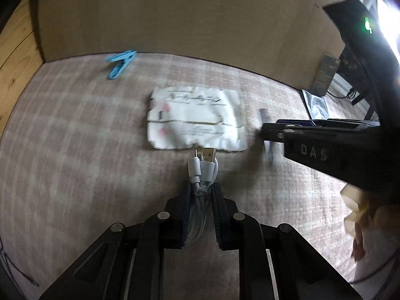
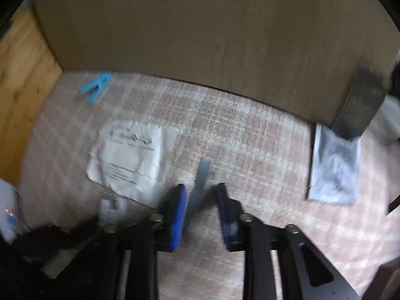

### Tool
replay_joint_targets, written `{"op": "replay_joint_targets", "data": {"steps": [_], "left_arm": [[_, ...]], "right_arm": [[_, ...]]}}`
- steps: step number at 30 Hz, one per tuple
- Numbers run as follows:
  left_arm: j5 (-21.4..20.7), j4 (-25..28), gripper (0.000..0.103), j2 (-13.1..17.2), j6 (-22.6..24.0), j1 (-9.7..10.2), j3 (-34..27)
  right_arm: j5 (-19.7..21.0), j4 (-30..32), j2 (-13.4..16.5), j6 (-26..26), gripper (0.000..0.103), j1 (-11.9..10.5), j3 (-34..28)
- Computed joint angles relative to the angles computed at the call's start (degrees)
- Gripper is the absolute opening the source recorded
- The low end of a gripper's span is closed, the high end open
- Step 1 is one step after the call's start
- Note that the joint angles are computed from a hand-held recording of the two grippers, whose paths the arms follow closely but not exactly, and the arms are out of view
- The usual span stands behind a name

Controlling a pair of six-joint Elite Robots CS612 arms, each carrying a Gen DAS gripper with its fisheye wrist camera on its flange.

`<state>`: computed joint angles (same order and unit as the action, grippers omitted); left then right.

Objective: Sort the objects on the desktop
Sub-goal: 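Grasp the white USB cable with the left tool while the right tool grasps the metal nail file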

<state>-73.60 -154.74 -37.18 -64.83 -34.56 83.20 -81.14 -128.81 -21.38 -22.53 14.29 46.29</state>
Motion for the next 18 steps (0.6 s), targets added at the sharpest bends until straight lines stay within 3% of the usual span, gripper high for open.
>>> {"op": "replay_joint_targets", "data": {"steps": [3,7,15,18], "left_arm": [[0.1,-1.5,0.017,-0.4,-1.0,-0.08,1.4],[0.1,-3.2,0.017,-0.7,-2.3,-0.49,2.6],[0.9,-4.2,0.017,-3.7,-3.5,-2.25,6.9],[1.4,-3.7,0.017,-4.4,-3.3,-3.07,6.9]], "right_arm": [[-0.8,-0.1,-0.1,-5.3,0.012,0.2,0.1],[-1.2,2.5,-0.3,-7.6,0.005,-0.1,-0.3],[5.0,2.0,-4.0,-5.0,0.0,-2.6,6.2],[9.4,1.1,-6.2,-2.8,0.0,-4.2,9.8]]}}
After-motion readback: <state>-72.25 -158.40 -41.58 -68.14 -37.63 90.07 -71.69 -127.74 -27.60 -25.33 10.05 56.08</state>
